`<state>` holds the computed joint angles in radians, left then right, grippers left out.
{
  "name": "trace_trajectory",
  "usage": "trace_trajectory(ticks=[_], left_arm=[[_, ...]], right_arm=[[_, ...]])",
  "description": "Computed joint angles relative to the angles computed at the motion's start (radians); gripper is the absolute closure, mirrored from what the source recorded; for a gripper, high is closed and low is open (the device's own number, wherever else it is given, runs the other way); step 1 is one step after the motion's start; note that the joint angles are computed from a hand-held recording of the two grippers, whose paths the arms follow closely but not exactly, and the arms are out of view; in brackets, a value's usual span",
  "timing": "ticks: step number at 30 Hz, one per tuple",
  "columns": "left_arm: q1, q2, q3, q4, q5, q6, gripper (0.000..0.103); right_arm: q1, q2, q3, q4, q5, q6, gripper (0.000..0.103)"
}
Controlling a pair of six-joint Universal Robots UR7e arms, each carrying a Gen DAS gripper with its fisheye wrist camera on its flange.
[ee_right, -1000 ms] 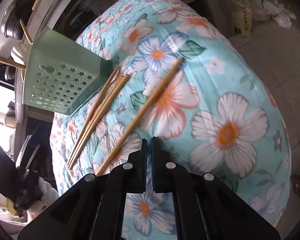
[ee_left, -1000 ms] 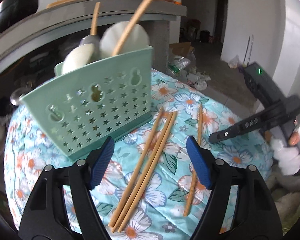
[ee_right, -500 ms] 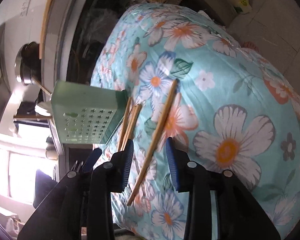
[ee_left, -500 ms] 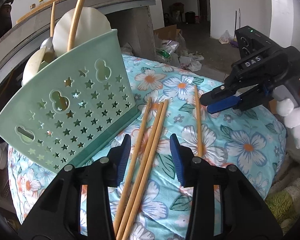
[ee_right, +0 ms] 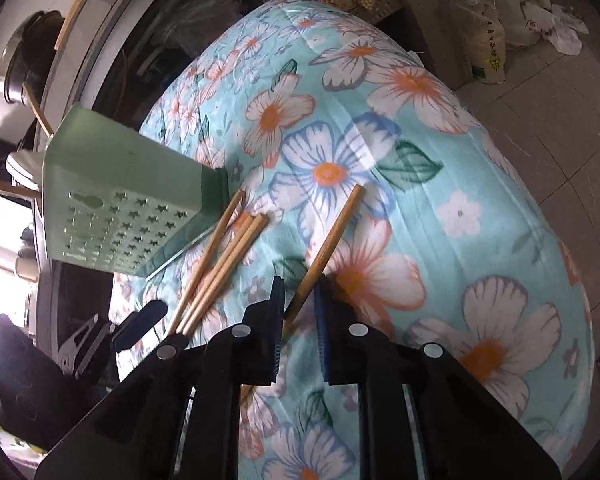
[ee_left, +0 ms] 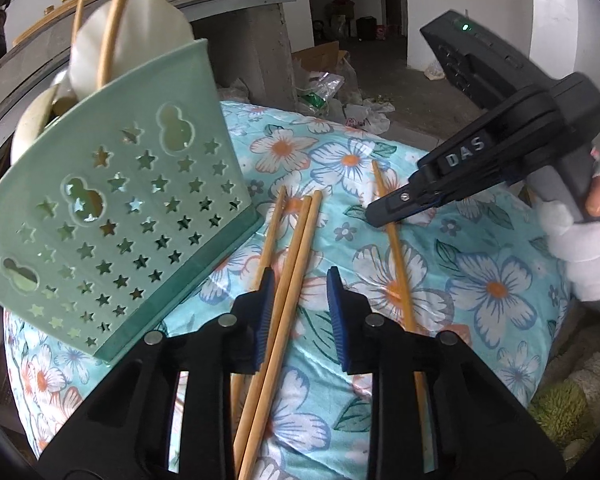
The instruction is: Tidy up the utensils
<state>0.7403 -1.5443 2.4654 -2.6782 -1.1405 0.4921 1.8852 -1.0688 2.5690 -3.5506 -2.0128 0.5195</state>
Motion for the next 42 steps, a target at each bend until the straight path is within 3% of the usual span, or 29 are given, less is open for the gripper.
trace_trajectory(ticks=[6, 12, 17, 22, 27, 30, 42], left_arm=[[-0.021, 0.078, 0.010, -0.079, 0.058, 0.085, 0.091], [-0.058, 0.140, 0.052, -0.198, 0.142, 0.203, 0.093], [-0.078, 0.158, 0.065, -0.235, 0.167, 0.217, 0.098], [-0.084, 0.128, 0.053, -0.178, 0.159, 0.192, 0.098], [-0.077, 0.049, 0.017, 0.011, 0.098, 0.077, 0.098], [-0.057, 0.054, -0.010, 0.088, 0.072, 0.015, 0.098], [-0.052, 0.139, -0.039, 0.067, 0.087, 0.027, 0.097]], right_arm=[[-0.019, 0.002, 0.048, -0.081, 0.037, 0.004, 0.088], [-0.028, 0.003, 0.058, -0.102, 0.059, -0.003, 0.088], [-0.036, 0.008, 0.060, -0.118, 0.073, -0.012, 0.088], [-0.051, 0.010, 0.068, -0.140, 0.094, -0.028, 0.088], [-0.057, 0.008, 0.068, -0.140, 0.102, -0.035, 0.089], [-0.061, 0.012, 0.071, -0.153, 0.107, -0.038, 0.089], [-0.069, 0.012, 0.076, -0.164, 0.123, -0.039, 0.089]])
